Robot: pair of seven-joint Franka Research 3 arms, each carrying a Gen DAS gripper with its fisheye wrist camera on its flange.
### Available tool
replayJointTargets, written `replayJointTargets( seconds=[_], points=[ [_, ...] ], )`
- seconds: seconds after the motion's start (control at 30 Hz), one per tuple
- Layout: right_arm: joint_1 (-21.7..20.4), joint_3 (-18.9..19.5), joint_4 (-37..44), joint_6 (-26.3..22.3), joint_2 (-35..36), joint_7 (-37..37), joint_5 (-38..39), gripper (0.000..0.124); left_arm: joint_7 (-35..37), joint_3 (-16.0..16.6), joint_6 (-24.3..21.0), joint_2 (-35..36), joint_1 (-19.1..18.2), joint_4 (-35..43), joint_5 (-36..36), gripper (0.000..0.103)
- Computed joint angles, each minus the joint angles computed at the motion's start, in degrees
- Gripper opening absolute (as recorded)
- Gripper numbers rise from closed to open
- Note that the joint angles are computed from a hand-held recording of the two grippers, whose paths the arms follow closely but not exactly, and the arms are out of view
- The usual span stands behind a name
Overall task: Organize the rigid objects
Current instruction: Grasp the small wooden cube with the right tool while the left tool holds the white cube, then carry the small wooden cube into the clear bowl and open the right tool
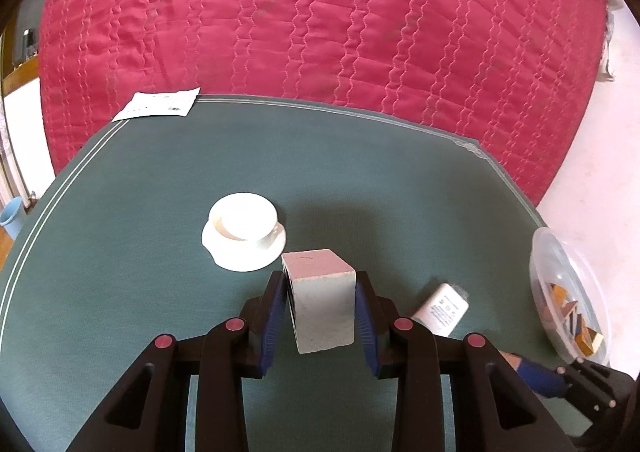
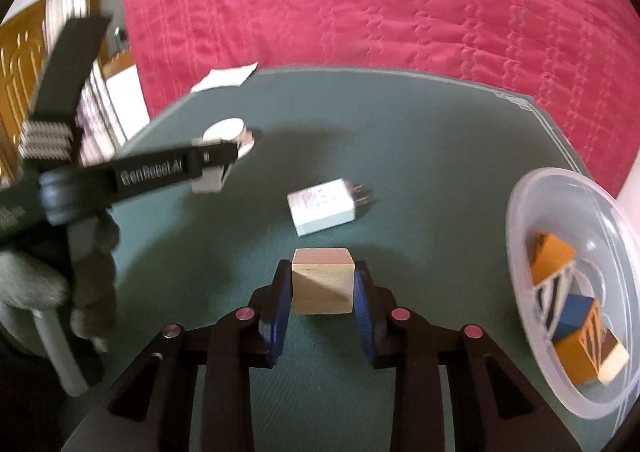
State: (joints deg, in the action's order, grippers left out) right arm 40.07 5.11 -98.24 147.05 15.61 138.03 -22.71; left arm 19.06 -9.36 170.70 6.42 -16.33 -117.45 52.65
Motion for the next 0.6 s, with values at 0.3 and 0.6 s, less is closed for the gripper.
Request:
replayJointTargets(
  seconds=[0.3, 0.6],
  points=[
    [-1.26, -0.23, -7.18, 1.41, -6.76, 11.27, -6.07, 0.031, 0.44, -0.22, 1.14, -0.05, -0.63, 0.17, 0.90, 0.036],
    [-6.75, 2.86, -14.50, -0.85, -14.63, 22.04, -12.69, 0.031, 2.55, -0.79, 0.53, 0.33, -1.98, 0.65, 1.14, 0.036]
  ],
)
